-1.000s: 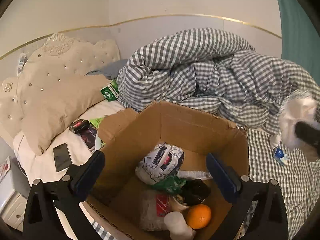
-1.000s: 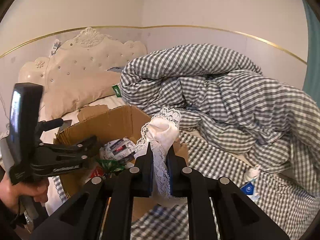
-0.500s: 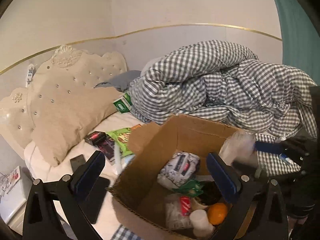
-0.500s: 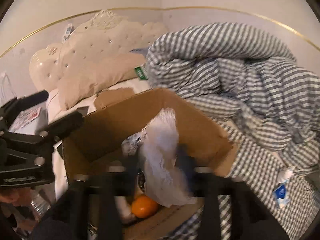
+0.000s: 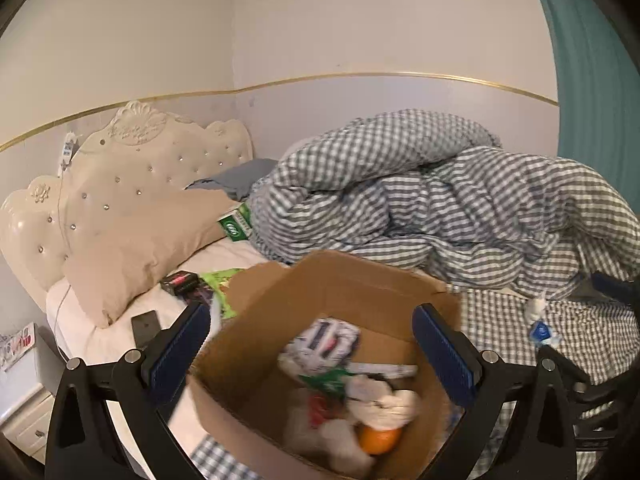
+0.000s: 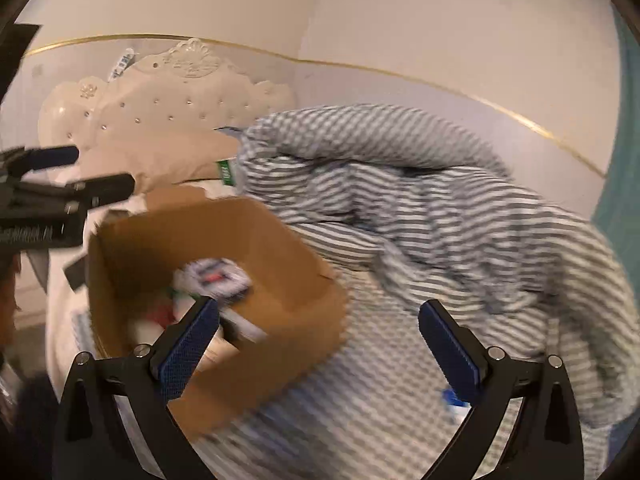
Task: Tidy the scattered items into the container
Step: 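Move both grippers back to the bear figurine and tissue pack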
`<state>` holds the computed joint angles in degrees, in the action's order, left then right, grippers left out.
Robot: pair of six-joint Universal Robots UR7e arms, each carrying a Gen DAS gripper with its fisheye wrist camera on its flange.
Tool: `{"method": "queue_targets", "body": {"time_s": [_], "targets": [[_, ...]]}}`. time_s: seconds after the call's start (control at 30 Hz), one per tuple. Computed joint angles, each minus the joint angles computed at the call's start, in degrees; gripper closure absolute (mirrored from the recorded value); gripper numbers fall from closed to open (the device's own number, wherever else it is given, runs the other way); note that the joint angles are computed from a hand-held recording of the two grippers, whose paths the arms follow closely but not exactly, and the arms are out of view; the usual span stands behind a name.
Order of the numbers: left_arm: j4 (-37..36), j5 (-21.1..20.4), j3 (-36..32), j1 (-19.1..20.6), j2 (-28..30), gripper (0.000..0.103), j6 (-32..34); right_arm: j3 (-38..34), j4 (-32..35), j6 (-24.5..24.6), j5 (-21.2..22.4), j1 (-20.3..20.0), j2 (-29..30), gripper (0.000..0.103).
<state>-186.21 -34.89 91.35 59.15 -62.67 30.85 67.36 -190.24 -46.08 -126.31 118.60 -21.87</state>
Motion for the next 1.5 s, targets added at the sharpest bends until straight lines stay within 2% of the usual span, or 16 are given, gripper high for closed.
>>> {"method": "queue_targets", "body": {"time_s": [0.2,0.5,0.77,1.0,1.1,1.23,1.37,1.5], "targets": [[0.7,1.2,-0.6,-4.0,3.7,0.0,-3.0,9.0,-3.7,-0.4,-0.5,-2.0,-8.7,0.0],[5.9,-2.9,-4.8,-6.2,8.2,0.0,-4.8,12.1,-11.4,0.5,-5.0,-2.9,-13.0,0.0],[10.7,-10.1,-9.5,-6.8,11.5,0.0,-6.1,15.5,-11.4,11.0,-10.3,-3.7,-17.5,0.0],[12.5,-14.0,-11.6,-6.5,13.8,0.0,-7.5,17.5,-16.4,15.1,-14.3,-4.6,-20.0,0.0],[14.3,-15.2,-12.5,-5.9,14.5,0.0,-8.8,18.7,-16.0,18.6,-14.0,-5.6,-21.4,0.0],[17.6,-16.4,-15.7,-4.9,16.8,0.0,-10.2,17.5,-16.5,20.2,-14.2,-6.9,-21.2,0.0],[18.8,-16.7,-18.9,-4.2,19.9,0.0,-9.7,17.3,-14.2,22.7,-11.6,-9.0,-21.3,0.0],[18.9,-16.1,-21.8,-3.4,22.9,0.0,-8.8,13.7,-9.1,20.3,-9.7,-11.4,-19.0,0.0]]}}
